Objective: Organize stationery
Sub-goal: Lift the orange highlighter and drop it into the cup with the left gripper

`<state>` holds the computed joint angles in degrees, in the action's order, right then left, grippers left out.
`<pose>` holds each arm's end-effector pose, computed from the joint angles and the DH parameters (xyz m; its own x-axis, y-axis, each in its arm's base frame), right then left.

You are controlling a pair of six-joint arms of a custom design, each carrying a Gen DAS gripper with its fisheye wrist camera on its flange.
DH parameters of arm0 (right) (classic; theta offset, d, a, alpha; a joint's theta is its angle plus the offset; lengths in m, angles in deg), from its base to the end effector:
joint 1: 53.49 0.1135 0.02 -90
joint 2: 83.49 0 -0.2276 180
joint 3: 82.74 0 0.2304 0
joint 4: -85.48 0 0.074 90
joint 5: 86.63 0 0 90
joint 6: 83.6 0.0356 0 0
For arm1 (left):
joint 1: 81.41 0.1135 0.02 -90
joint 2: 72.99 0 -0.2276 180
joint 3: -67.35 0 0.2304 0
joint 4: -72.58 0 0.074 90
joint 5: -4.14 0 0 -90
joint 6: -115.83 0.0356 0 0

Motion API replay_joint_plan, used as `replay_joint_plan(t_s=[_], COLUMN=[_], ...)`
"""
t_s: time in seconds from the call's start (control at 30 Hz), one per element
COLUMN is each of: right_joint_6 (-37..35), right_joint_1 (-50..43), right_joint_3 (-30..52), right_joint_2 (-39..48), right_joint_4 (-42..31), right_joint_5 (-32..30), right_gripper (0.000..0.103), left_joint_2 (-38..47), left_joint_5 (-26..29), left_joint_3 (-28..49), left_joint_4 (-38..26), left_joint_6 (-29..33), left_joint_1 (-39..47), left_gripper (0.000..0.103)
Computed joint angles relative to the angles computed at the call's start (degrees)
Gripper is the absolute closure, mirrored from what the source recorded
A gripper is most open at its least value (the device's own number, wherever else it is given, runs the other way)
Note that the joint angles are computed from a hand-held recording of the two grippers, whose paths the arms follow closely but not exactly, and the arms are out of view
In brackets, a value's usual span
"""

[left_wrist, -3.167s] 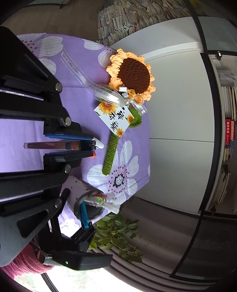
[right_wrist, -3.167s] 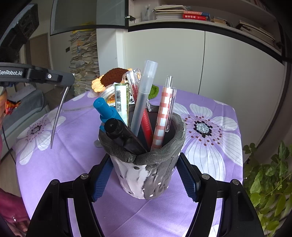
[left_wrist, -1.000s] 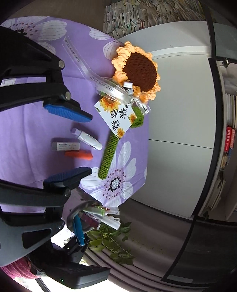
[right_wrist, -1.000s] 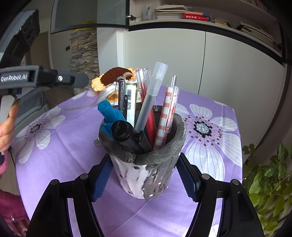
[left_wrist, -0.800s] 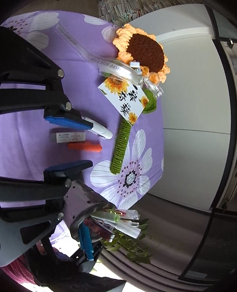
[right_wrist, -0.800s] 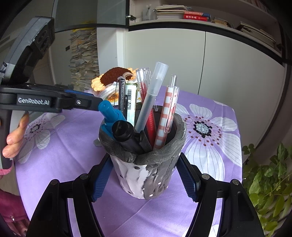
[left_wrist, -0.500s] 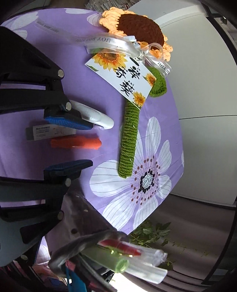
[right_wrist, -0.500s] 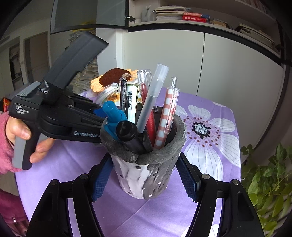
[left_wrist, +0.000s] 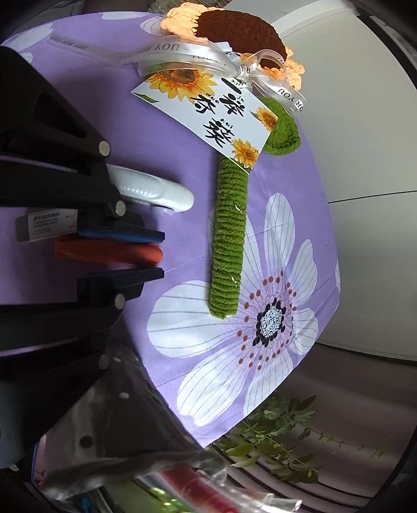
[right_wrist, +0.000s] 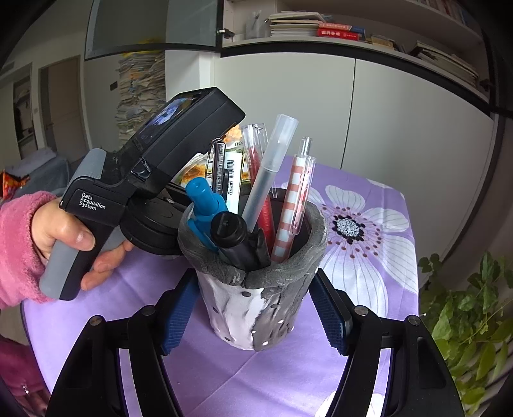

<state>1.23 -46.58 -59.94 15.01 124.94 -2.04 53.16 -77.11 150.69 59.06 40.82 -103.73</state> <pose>0.1970 0.0273 0.0506 -0.5669 -0.1591 -0.8083 -0.2474 0.9688 -0.0172 0.3530 -0.1508 0.0498 -0.6264 0.5335 -0.5683 0.6371 0.7705 0.0211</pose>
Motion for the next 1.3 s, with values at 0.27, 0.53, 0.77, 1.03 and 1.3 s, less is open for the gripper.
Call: replay_joint_plan(t_s=[0.27, 0.53, 0.77, 1.03, 1.3], right_joint_6=[0.0, 0.1, 0.1, 0.0, 0.0], right_joint_1=[0.0, 0.0, 0.0, 0.0, -0.6], right_joint_3=[0.0, -0.2, -0.2, -0.5, -0.2], right_joint_2=[0.1, 0.2, 0.3, 0.1, 0.7], right_joint_4=[0.2, 0.6, 0.5, 0.7, 1.1], right_joint_5=[0.0, -0.1, -0.2, -0.1, -1.1], right_gripper=[0.032, 0.032, 0.032, 0.032, 0.032], left_joint_2=[-12.1, -28.0, -35.9, -34.9, -30.0], left_joint_5=[6.1, 14.4, 25.4, 27.1, 24.1], left_joint_3=[-11.9, -22.6, -24.6, -22.0, -21.5], left_joint_4=[4.2, 4.6, 5.7, 9.8, 15.7], left_joint_6=[-0.5, -2.3, -9.2, -14.4, -15.3], left_joint_1=[4.2, 7.3, 7.2, 1.8, -1.3], left_gripper=[0.090, 0.090, 0.090, 0.090, 0.090])
